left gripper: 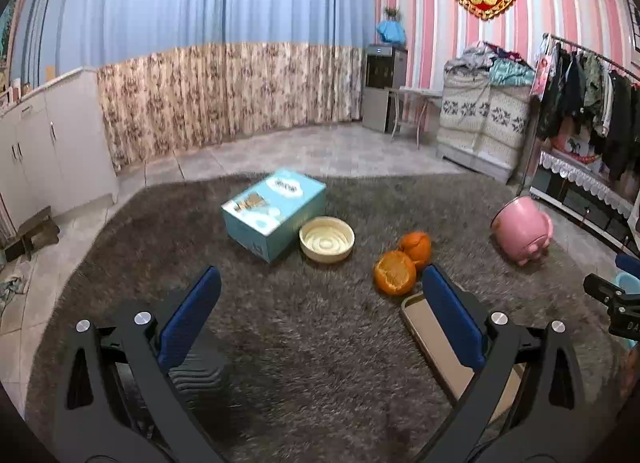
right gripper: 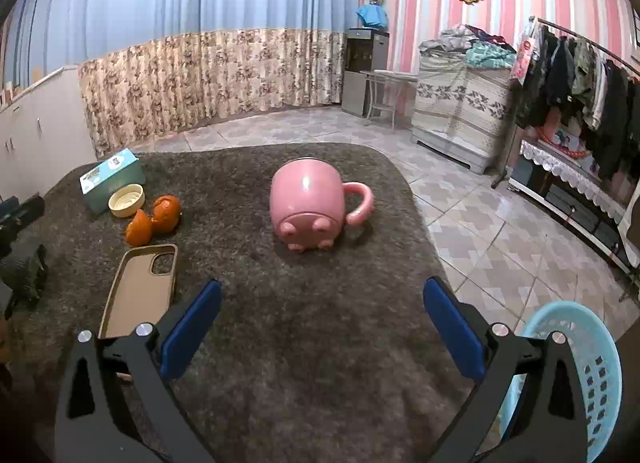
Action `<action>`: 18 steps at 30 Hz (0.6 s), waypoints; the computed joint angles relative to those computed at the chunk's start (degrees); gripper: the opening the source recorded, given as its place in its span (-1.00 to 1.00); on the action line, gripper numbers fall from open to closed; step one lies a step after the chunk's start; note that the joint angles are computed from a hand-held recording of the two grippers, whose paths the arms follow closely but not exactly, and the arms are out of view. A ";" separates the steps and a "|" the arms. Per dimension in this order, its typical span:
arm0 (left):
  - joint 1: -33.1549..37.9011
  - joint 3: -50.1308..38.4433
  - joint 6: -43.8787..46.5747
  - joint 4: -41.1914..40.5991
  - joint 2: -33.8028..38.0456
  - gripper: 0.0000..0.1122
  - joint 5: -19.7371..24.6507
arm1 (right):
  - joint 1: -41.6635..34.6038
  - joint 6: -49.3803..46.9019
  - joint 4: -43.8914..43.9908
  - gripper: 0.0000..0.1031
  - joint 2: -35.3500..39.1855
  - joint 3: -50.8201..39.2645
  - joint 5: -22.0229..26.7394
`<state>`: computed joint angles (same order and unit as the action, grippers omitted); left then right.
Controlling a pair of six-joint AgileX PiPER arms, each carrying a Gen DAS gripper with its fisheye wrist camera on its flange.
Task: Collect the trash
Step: 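Move both tools back over the rug toward the orange peels, then grasp an orange peel with the left tool while the right tool grasps the other peel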
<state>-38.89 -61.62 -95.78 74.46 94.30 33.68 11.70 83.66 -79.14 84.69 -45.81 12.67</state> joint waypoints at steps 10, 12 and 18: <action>3.63 -16.86 19.17 -16.69 15.33 0.74 -5.61 | -1.12 -12.64 11.55 0.91 7.55 -8.12 -0.61; 3.87 -20.27 24.29 -20.88 18.14 0.74 -5.24 | -1.38 -13.43 12.43 0.91 8.01 -8.43 -1.05; 6.68 -27.96 46.76 -41.55 24.38 0.33 -6.06 | -4.02 -17.70 18.40 0.91 10.80 -9.20 -4.67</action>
